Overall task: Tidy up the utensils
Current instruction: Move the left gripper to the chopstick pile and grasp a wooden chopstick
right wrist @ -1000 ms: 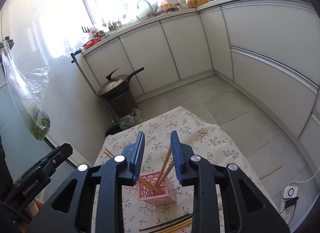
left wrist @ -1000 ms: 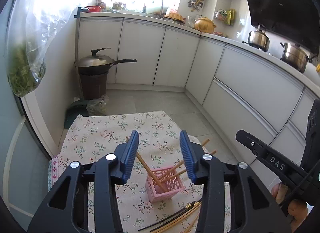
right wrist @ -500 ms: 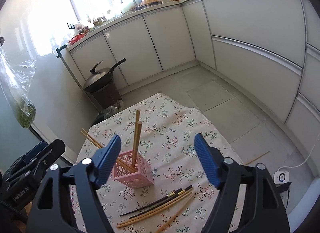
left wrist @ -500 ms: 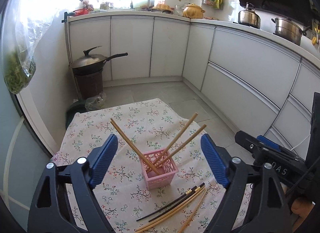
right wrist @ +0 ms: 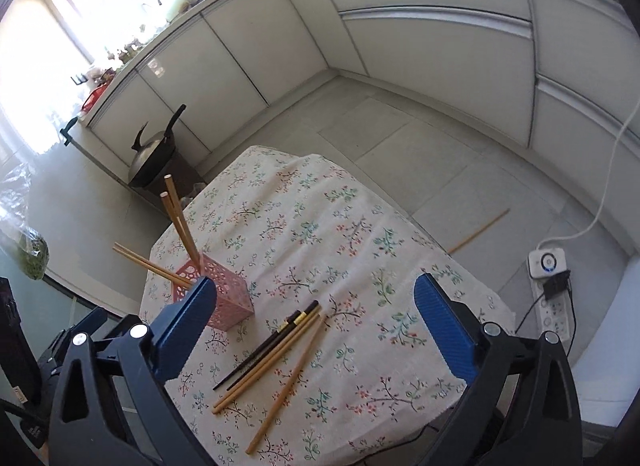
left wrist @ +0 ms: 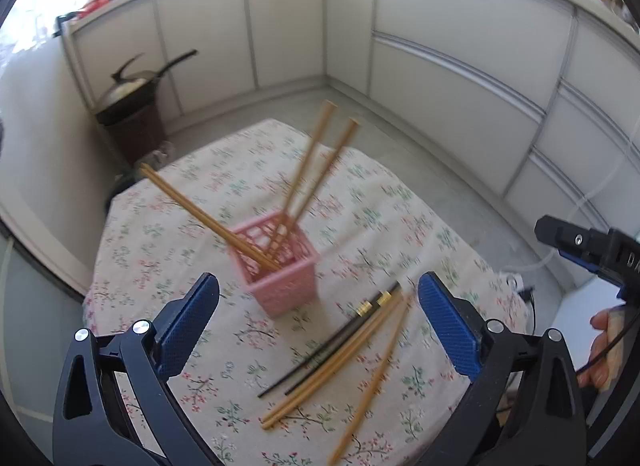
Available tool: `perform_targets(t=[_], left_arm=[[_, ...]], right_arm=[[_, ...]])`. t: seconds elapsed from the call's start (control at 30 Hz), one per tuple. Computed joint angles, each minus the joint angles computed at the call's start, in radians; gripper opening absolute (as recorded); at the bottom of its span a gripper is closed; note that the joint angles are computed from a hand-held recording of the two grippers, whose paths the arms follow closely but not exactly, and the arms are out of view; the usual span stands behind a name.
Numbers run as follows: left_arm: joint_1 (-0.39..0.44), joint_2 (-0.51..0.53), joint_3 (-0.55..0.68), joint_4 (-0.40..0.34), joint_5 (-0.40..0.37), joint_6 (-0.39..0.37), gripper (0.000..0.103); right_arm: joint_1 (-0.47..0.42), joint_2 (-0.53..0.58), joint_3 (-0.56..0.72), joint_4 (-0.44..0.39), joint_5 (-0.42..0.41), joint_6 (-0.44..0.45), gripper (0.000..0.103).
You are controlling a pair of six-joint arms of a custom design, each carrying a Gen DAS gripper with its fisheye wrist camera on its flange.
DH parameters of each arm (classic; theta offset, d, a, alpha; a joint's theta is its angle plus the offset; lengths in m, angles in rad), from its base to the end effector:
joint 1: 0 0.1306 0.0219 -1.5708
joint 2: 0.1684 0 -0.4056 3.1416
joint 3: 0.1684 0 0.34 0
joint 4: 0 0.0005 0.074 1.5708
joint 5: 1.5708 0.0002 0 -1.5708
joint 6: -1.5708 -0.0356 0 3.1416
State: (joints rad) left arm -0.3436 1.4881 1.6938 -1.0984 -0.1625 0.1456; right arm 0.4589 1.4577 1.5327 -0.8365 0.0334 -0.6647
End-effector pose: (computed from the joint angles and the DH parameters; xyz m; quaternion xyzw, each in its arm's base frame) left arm 0.4328 -0.1493 0.5190 0.0661 0.9380 -0.0060 0.3402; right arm 0.4154 0.2034 0.4853 0.1010 0.9136 0.1967 0.3413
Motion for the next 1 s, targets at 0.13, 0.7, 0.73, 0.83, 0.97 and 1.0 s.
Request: perform_targets(t=[0.13,0.7,0.73,0.83,0.97,1.0], left_arm=[[-0.027,0.038,0.015,-0.054,0.019,-0.023,0.096],[-0.015,0.289,0.166,-0.297,0.414,0.066,0.096],[-0.015,0.301,0.174,-0.298,0.424,0.068,0.096],[-0.011,0.325,0.185,-0.287,0.462,0.069,0.096],[-0.010,0.355,0.202,-0.288,0.530,0.032,0.096],[-0.014,0.363,0.205,-0.287,0.531,0.016,0.096]], right_arm=[[-0.040,-0.045,-0.074,-0.013,-0.048,-0.051,0.096],[-0.134,-0.080,-0.191,-0.049,-0.248,-0.099,0.096],[-0.143,-0.079,-0.195,-0.050,-0.263,-0.102,0.096],[-0.164,-0.080,-0.204,-0.055,-0.282,-0.116,0.096],[-0.183,-0.080,-0.214,-0.042,-0.319,-0.143,0.096],[-0.184,-0.078,-0.213,-0.042,-0.326,-0.142,0.096]])
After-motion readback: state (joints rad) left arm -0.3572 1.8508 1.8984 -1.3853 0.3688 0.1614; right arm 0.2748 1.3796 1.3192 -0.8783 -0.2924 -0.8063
